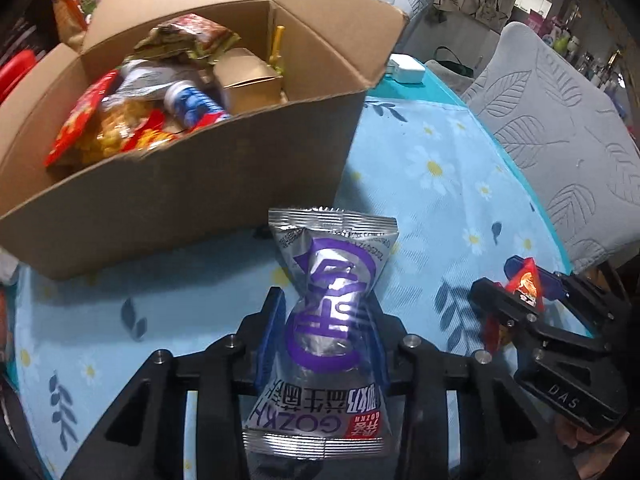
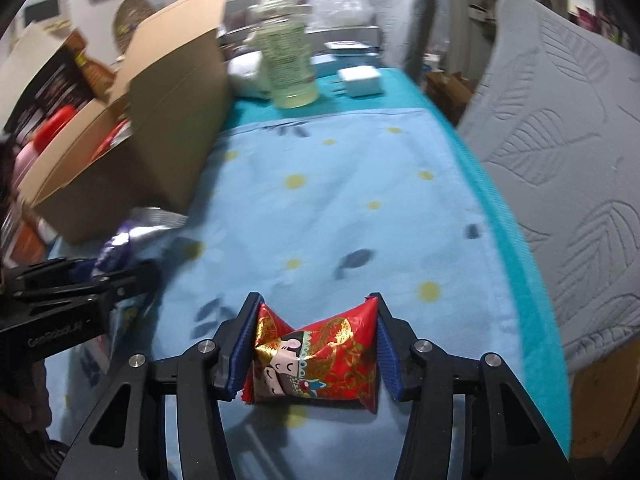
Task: Organize snacks
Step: 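Grasp the silver GOZI pouch with the left tool while the right tool grasps the red candy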
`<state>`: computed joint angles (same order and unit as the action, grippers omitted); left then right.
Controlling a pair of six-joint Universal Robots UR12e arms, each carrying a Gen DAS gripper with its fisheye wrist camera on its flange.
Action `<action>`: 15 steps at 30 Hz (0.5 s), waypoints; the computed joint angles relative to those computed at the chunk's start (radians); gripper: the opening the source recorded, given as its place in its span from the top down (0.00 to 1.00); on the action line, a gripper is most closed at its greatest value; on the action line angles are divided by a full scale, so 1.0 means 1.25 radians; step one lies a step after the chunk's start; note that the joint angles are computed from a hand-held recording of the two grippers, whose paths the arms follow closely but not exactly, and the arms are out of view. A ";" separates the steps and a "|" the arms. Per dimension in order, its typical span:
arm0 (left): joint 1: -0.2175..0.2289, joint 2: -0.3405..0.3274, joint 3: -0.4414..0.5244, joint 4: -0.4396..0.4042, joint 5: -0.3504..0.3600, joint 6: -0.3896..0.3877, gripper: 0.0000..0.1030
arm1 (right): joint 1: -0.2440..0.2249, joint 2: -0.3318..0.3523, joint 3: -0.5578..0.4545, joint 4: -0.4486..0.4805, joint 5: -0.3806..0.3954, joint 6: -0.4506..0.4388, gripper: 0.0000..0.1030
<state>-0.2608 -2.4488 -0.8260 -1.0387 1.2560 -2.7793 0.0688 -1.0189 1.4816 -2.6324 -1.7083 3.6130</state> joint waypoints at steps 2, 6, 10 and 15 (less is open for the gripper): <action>0.007 0.017 -0.031 0.020 0.004 0.004 0.63 | 0.008 0.007 -0.012 0.008 0.004 -0.020 0.50; 0.023 0.050 -0.089 0.053 0.010 0.005 0.63 | 0.025 0.016 -0.028 0.016 0.013 -0.055 0.50; 0.043 0.079 -0.139 0.056 -0.004 0.000 0.63 | 0.043 0.026 -0.040 0.013 0.031 -0.083 0.50; 0.063 0.112 -0.197 0.082 -0.012 -0.001 0.63 | 0.063 0.040 -0.060 0.011 0.054 -0.129 0.49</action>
